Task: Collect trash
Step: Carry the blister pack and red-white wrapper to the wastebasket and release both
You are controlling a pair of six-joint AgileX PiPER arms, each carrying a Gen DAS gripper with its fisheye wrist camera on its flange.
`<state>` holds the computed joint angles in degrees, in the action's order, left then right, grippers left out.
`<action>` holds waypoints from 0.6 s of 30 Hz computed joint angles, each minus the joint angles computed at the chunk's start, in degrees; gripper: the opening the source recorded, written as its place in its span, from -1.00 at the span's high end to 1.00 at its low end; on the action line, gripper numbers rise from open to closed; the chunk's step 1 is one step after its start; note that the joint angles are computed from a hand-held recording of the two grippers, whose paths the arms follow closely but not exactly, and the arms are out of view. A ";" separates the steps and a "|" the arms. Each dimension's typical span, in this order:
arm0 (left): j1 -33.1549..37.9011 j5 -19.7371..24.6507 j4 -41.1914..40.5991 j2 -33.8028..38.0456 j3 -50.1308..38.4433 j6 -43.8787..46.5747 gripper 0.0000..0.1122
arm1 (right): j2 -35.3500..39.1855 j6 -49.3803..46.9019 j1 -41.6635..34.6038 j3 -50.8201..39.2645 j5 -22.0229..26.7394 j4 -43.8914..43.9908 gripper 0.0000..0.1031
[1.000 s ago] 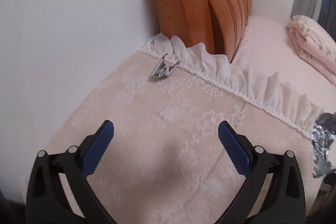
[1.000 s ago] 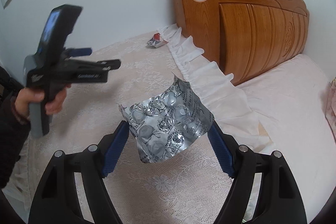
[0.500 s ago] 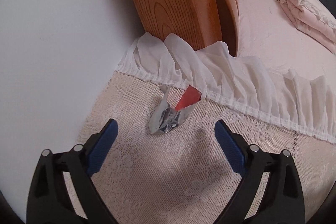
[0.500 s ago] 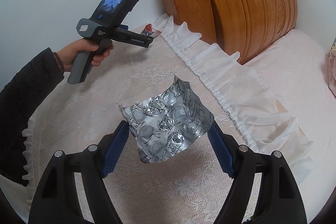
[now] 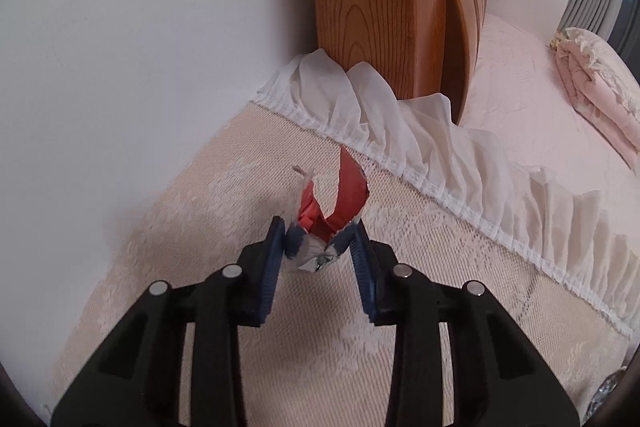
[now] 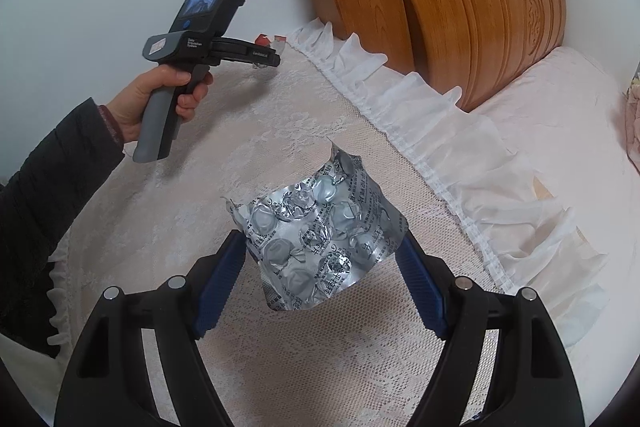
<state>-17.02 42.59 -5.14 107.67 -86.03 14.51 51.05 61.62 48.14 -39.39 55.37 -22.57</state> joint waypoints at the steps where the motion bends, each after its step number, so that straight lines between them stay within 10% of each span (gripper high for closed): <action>1: 0.49 -0.57 0.25 -2.57 3.03 -0.95 0.41 | 0.02 -0.38 0.03 -0.05 -0.19 0.13 -0.50; 10: 4.92 0.36 8.44 -33.22 32.99 -15.30 0.41 | 0.58 -3.00 5.84 -0.98 -1.13 0.90 -0.50; 18: -0.88 22.81 15.70 -61.36 42.91 -34.74 0.41 | -2.21 2.47 22.06 -3.30 6.86 -3.28 -0.50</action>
<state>-17.91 65.39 10.56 46.31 -43.12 -20.23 48.84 64.09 70.20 -42.69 62.24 -25.85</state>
